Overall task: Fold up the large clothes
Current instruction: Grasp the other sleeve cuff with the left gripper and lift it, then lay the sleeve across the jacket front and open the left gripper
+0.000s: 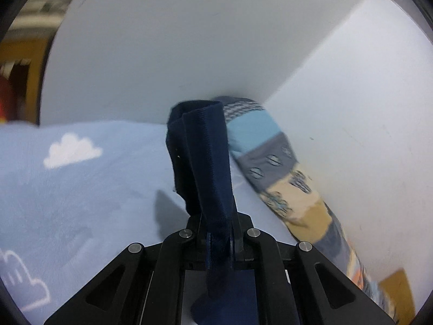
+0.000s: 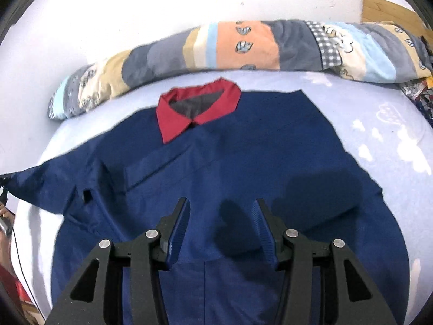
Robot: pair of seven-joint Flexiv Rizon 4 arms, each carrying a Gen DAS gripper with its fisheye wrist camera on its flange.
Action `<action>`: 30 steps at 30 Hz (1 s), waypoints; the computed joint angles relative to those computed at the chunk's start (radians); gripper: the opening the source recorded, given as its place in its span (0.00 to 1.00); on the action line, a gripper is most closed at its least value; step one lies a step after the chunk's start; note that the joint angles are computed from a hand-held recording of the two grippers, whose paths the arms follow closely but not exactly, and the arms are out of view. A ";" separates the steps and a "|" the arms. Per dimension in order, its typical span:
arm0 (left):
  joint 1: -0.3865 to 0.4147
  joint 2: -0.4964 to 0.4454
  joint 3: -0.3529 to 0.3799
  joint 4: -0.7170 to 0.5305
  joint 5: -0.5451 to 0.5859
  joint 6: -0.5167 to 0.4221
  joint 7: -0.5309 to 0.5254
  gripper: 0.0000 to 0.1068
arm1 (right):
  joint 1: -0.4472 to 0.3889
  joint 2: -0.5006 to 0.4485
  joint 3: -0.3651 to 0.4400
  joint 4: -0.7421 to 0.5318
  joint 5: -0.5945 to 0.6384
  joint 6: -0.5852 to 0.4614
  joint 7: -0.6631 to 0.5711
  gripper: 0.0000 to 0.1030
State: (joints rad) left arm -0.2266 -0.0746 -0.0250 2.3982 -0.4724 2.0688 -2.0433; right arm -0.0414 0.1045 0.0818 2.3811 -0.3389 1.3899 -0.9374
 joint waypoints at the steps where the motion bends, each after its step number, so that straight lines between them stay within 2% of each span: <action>1: -0.035 0.012 -0.010 -0.002 -0.056 0.009 0.048 0.07 | 0.005 0.007 -0.004 -0.002 0.019 0.001 -0.014 0.48; 3: -0.068 0.036 -0.033 -0.016 -0.108 0.006 0.101 0.07 | -0.004 0.022 -0.007 0.001 0.027 0.016 -0.014 0.48; 6: -0.135 0.036 -0.082 -0.057 -0.240 0.014 0.235 0.07 | 0.001 0.040 -0.020 -0.001 0.088 0.010 -0.048 0.48; 13: -0.349 -0.023 -0.189 -0.239 -0.666 0.064 0.689 0.07 | 0.015 0.099 -0.072 -0.018 0.282 -0.012 -0.170 0.49; 19: -0.480 -0.090 -0.267 -0.449 -0.917 0.123 1.019 0.07 | 0.027 0.154 -0.129 -0.042 0.431 -0.039 -0.274 0.50; 24: -0.523 -0.098 -0.323 -0.577 -1.052 0.129 1.238 0.07 | 0.029 0.195 -0.169 -0.061 0.525 -0.070 -0.347 0.50; 28: -0.541 -0.184 -0.400 -0.744 -1.133 0.159 1.420 0.07 | 0.021 0.222 -0.192 -0.071 0.575 -0.088 -0.389 0.50; 30: -0.529 -0.228 -0.455 -0.862 -1.224 0.171 1.569 0.07 | 0.013 0.234 -0.202 -0.076 0.595 -0.091 -0.400 0.50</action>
State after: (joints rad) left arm -0.7555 -0.3026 -0.4804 1.5358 -1.6962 2.2398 -0.4747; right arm -0.0282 0.3382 -0.1205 2.3049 0.2565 1.2993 -1.3373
